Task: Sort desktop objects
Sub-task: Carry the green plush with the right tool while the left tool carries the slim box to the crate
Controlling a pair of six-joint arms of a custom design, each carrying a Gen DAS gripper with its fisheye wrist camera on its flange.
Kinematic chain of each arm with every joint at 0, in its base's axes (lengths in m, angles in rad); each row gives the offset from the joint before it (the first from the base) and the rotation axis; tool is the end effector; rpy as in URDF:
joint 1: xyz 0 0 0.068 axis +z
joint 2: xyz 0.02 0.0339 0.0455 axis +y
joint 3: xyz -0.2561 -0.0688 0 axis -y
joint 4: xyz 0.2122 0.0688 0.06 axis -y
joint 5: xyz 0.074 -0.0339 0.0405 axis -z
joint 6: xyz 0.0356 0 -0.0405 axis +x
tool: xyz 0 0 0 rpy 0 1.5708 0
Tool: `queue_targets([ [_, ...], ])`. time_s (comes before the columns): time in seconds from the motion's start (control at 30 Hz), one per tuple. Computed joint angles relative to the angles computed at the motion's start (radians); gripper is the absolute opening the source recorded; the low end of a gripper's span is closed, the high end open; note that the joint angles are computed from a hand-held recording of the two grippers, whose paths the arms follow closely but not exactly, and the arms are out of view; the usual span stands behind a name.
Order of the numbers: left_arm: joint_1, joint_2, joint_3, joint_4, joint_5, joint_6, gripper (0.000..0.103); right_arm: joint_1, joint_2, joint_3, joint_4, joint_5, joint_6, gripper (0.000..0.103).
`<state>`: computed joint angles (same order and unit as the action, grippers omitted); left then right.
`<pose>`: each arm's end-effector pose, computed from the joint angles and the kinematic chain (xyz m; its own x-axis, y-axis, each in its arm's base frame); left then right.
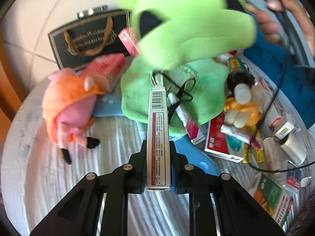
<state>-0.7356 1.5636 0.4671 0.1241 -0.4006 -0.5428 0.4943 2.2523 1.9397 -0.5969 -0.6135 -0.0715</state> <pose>0.1788 -0.1431 0.1200 -0.7596 0.0459 -0.6488 0.0732 0.9972 -0.0151 0.3996 0.2387 0.2229 -0.6430 -0.4129 -0.6450 -0.7470 0.5239 0.4093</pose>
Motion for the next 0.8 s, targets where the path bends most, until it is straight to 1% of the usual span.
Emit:
queue_targets([
  [0.03,-0.014,-0.032,0.002,-0.032,-0.013,-0.006,0.018,-0.021,-0.059,-0.07,0.03,-0.01,0.0,0.057],
  [0.07,-0.058,-0.065,0.023,-0.095,-0.078,-0.044,0.018,-0.048,-0.145,-0.168,0.072,-0.014,-0.002,0.057],
  [0.1,-0.104,-0.047,0.07,-0.129,-0.103,-0.066,0.018,-0.067,-0.202,-0.23,0.098,-0.016,-0.005,0.057],
  [0.13,-0.119,-0.034,0.135,-0.176,-0.126,-0.069,0.018,-0.09,-0.263,-0.292,0.121,-0.022,-0.009,0.057],
  [0.17,-0.11,-0.036,0.149,-0.175,-0.135,-0.047,0.018,-0.126,-0.343,-0.365,0.138,-0.035,-0.014,0.057],
  [0.2,-0.131,-0.05,0.193,-0.22,-0.165,-0.048,0.018,-0.149,-0.386,-0.4,0.141,-0.042,-0.014,0.057],
  [0.23,-0.12,-0.065,0.244,-0.261,-0.176,-0.022,0.018,-0.176,-0.439,-0.44,0.139,-0.052,-0.015,0.057],
  [0.27,-0.159,-0.083,0.298,-0.321,-0.214,-0.016,0.018,-0.222,-0.508,-0.488,0.131,-0.07,-0.026,0.057],
  [0.3,-0.194,-0.084,0.336,-0.35,-0.247,-0.01,0.018,-0.245,-0.551,-0.516,0.129,-0.073,-0.025,0.057],
  [0.33,-0.18,-0.066,0.369,-0.343,-0.271,0.015,0.018,-0.289,-0.611,-0.552,0.119,-0.082,-0.032,0.057],
  [0.4,-0.23,-0.064,0.469,-0.384,-0.315,0.066,0.018,-0.351,-0.709,-0.602,0.117,-0.083,-0.026,0.057],
  [0.43,-0.264,-0.056,0.504,-0.395,-0.341,0.071,0.018,-0.409,-0.767,-0.624,0.096,-0.101,-0.041,0.057],
  [0.47,-0.304,-0.03,0.576,-0.418,-0.367,0.074,0.018,-0.474,-0.82,-0.639,0.068,-0.127,-0.056,0.057],
  [0.53,-0.342,0.027,0.688,-0.444,-0.383,0.087,0.018,-0.591,-0.894,-0.65,0.013,-0.184,-0.087,0.057],
  [0.6,-0.392,0.118,0.849,-0.495,-0.406,0.105,0.018,-0.763,-0.946,-0.626,-0.081,-0.273,-0.157,0.057],
  [0.63,-0.404,0.148,0.909,-0.521,-0.41,0.107,0.018,-0.861,-0.962,-0.602,-0.146,-0.326,-0.209,0.057],
  [0.67,-0.422,0.211,1.018,-0.561,-0.419,0.109,0.018,-0.939,-0.961,-0.572,-0.209,-0.372,-0.261,0.057],
  [0.73,-0.444,0.298,1.171,-0.621,-0.42,0.103,0.018,-1.132,-0.919,-0.472,-0.392,-0.493,-0.424,0.058],
  [0.8,-0.47,0.42,1.393,-0.706,-0.431,0.113,0.018,-1.313,-0.82,-0.322,-0.62,-0.589,-0.625,0.058],
])
